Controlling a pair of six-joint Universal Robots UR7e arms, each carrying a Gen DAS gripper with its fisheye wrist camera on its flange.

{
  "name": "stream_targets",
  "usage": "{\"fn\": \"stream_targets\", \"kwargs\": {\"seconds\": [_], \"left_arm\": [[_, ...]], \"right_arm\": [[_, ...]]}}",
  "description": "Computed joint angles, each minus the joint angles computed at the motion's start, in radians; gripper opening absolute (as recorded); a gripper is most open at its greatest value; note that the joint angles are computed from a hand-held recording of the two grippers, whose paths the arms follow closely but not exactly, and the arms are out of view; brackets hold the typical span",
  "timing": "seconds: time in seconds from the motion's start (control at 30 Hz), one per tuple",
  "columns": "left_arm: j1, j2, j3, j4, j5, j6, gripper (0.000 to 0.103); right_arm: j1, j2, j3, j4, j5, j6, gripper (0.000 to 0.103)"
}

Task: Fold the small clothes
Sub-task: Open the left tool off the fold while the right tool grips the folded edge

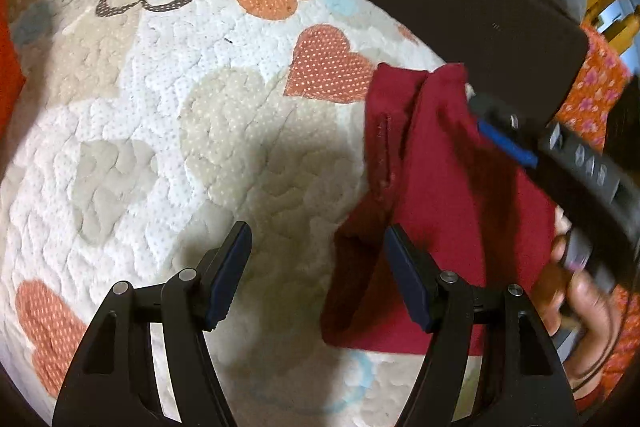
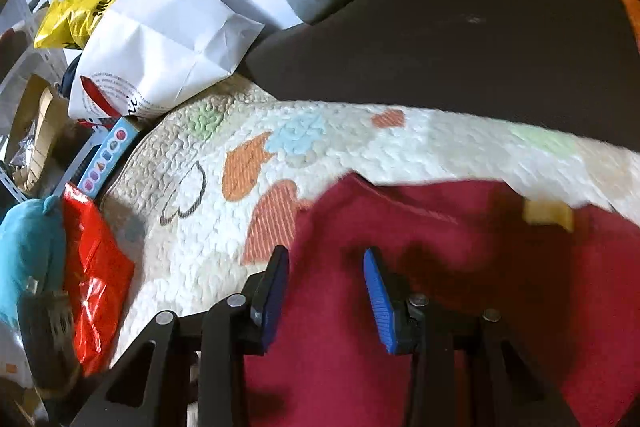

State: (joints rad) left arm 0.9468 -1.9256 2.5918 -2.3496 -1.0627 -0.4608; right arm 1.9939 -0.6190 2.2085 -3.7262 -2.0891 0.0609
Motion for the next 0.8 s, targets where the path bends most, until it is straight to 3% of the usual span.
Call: {"fn": "stream_targets", "kwargs": {"seconds": [0.1,0.23,0.37,0.57,0.63,0.8], "left_arm": [[0.02,0.043,-0.015,-0.056,-0.006,0.04,0.069],[0.013,0.07,-0.018,-0.065,0.034,0.063,0.069],[0.035,0.118,-0.024,-0.101,0.016,0.067,0.069],[0.01,0.136,-0.012,-0.125,0.038,0.057,0.069],[0.004,0.155,-0.01,-0.144,0.052,0.058,0.069],[0.002,0.181,-0.012,-0.166,0.065,0.059,0.069]], "right_arm": [[-0.019,0.033,-0.08,0.065,-0.013,-0.014,0.021],[-0.068,0.082,-0.173,0.177,-0.014,0.022,0.019],[-0.088,0.093,-0.174,0.145,0.022,0.009,0.019],[-0.107,-0.004,-0.027,0.056,0.166,0.062,0.021],[-0.098,-0.021,0.027,-0.001,0.164,0.067,0.029],[-0.1,-0.038,0.138,-0.118,0.176,0.089,0.036]]}}
